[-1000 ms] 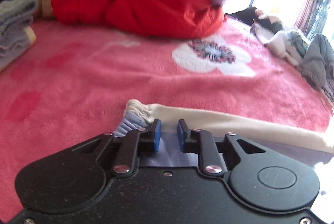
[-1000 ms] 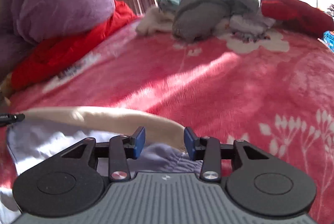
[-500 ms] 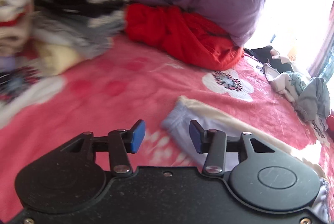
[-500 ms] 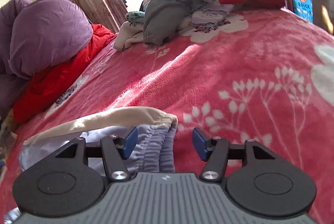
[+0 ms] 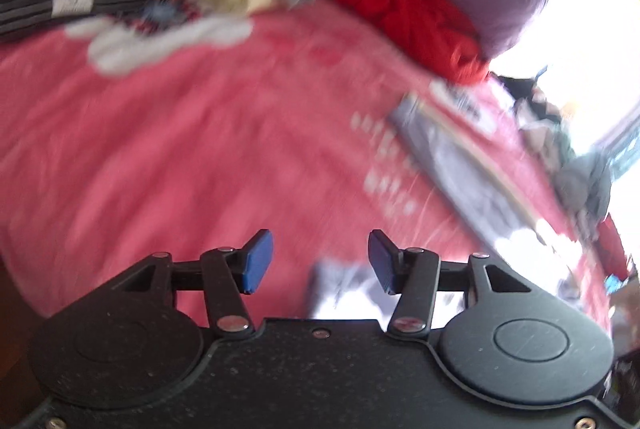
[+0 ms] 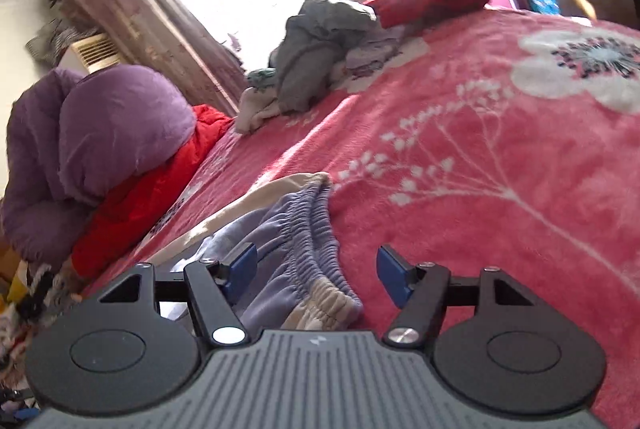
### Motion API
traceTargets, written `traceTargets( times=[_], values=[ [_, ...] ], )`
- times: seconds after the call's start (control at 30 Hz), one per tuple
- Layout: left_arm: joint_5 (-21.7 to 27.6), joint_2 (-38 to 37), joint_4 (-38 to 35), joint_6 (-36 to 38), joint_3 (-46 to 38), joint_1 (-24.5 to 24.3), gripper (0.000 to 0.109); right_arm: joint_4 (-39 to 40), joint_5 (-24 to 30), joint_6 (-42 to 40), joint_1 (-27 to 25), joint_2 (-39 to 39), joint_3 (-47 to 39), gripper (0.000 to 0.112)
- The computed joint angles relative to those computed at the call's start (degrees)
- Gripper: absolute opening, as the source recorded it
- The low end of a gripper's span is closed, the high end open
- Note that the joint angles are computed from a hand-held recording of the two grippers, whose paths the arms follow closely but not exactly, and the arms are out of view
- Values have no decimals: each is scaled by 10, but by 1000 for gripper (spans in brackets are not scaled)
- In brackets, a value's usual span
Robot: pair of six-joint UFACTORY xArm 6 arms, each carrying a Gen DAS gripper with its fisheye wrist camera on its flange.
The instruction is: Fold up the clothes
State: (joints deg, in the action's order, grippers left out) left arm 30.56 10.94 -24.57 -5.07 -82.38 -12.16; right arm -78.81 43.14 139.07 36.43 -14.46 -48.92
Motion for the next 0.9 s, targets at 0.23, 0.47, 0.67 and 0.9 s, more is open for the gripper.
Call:
traceTargets(
  times=[0.23,0.47,0.67,0.9],
  values=[
    [-12,-39,-103,110,79,-4,52,89,-30,-98,-18,52,-40,70],
    [-29,-15,-212,180,66,-12,22,127,-22,-123,-16,58,-37,39],
    [-70,-14,-265,254,46,-27,6,84,6,-108,0,52,-39,22],
    [-11,57,-106,96,-34,-1,11,130,-72,-108,-33,27,-3,26]
  ],
)
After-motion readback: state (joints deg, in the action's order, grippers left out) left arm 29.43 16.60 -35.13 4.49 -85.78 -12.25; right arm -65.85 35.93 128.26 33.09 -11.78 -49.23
